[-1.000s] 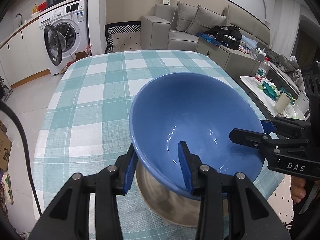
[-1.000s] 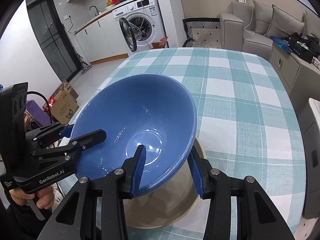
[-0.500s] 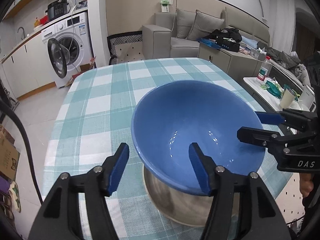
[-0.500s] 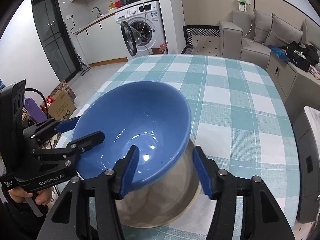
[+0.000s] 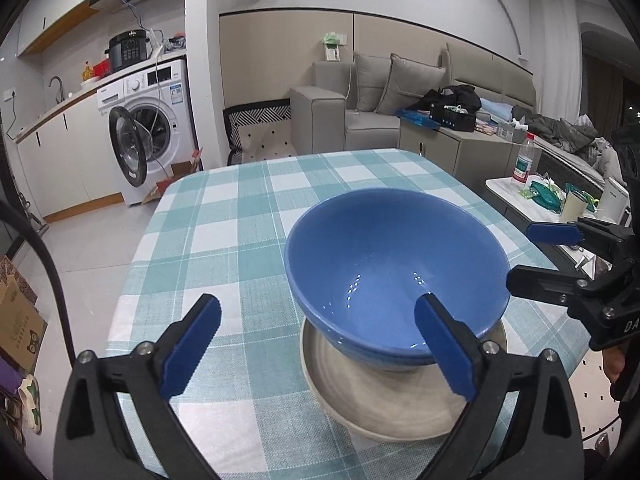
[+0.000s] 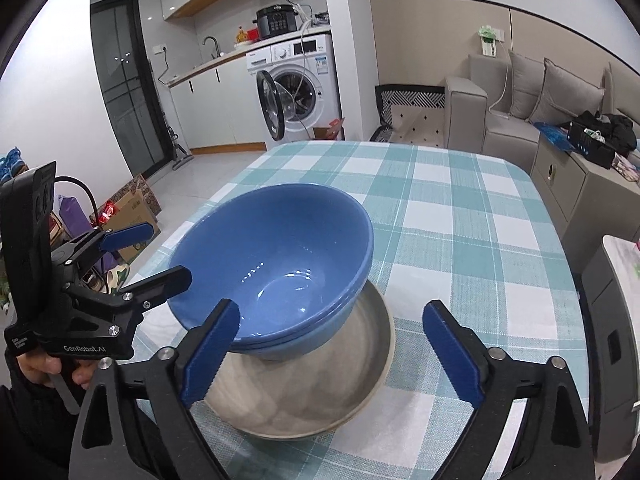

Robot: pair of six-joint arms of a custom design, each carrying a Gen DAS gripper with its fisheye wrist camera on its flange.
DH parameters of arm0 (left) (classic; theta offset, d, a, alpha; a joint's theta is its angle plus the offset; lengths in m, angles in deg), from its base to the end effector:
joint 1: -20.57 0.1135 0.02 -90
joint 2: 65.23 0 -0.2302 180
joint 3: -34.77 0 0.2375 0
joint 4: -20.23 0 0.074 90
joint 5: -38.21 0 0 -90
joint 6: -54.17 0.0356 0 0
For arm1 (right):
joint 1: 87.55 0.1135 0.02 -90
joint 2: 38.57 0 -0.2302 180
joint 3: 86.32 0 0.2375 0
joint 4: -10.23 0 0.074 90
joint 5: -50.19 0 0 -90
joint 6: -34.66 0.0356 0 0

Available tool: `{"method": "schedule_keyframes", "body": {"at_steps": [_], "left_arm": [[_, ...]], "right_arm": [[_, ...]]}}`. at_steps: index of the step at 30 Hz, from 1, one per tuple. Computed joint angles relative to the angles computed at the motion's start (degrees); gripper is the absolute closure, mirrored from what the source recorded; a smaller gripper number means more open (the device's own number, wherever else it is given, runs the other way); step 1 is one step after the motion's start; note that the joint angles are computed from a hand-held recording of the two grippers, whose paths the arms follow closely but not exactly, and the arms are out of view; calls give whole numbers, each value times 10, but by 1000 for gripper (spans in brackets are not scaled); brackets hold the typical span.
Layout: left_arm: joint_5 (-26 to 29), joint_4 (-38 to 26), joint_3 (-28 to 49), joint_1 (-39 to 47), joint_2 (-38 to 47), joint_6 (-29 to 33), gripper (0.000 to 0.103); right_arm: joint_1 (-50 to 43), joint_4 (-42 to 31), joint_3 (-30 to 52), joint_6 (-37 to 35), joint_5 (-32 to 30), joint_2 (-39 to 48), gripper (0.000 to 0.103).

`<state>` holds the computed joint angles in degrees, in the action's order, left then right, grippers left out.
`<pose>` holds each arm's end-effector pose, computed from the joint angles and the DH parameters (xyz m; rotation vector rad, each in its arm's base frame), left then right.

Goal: Organize plates and bowls
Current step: 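Open both grippers to release the bowl stack on the plates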

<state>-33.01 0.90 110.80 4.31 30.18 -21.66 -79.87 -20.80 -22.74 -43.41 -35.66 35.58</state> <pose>0.3326 -0.1089 0.1965 0.7544 2.1006 -0.3874 0.2704 0.0339 0.2187 0.1225 2.2930 0.0938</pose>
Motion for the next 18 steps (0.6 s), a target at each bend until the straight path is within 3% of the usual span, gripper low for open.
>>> {"method": "schedule_keyframes", "body": {"at_steps": [6, 18], "left_arm": [[7, 35, -42, 15, -32, -6, 4], [21, 108, -143, 41, -93, -23, 3]], "right_arm": [[2, 43, -62, 3, -4, -69, 1], [51, 70, -163, -9, 60, -191, 1]]}}
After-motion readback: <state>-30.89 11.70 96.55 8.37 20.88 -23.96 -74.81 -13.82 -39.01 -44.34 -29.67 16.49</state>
